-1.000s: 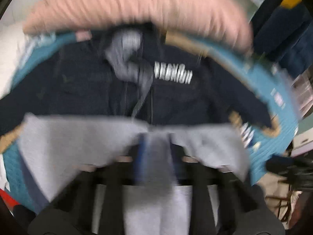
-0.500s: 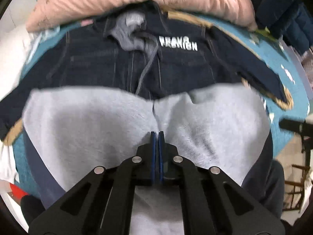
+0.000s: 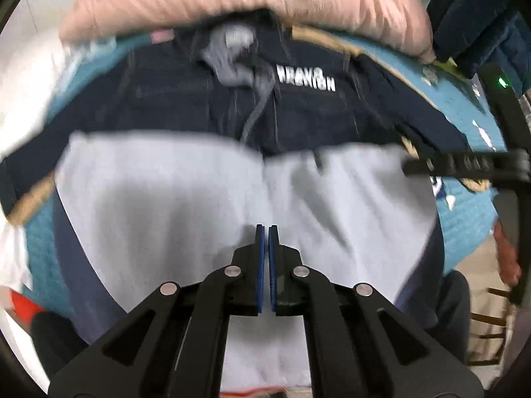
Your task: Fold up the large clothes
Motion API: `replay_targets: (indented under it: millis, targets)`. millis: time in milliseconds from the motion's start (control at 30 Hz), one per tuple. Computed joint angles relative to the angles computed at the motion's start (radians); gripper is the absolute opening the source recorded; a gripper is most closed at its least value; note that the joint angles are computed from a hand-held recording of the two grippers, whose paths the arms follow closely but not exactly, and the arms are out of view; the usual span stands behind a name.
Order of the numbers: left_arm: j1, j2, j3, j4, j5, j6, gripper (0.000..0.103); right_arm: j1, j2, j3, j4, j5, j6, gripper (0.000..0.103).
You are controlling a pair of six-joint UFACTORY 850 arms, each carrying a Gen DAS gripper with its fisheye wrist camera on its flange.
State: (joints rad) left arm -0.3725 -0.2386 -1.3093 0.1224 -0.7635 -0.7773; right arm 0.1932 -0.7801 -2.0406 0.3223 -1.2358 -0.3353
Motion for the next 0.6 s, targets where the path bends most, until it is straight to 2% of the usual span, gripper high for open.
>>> replay_targets:
  millis: [67,133,200,300,433,600]
  targets:
    - [-0.014,-0.019,0.039,0.013,0.0,-0.025,0.002,-0.008,-0.035,-0.032,0.021,-0.031,0.017,0.081]
    - [-0.031,-0.029,0.072,0.083,0.037,-0.086,0.002,-0.026,-0.051,-0.038,0.098,-0.069,0.018,0.081]
    - [-0.039,-0.042,0.062,0.121,0.038,-0.126,0.0,-0.038,-0.035,-0.003,0.137,-0.075,-0.008,0.081]
    - [-0.016,-0.039,0.072,0.066,0.074,-0.097,0.0,-0.061,-0.031,0.039,0.213,-0.136,-0.026,0.081]
    - [0.026,-0.013,0.105,-0.064,0.128,-0.01,0.0,-0.09,-0.018,0.091,0.305,-0.159,-0.006,0.082]
    - [0.016,-0.019,0.092,-0.039,0.114,-0.028,0.0,-0.094,0.034,0.178,0.318,-0.161,-0.046,0.082]
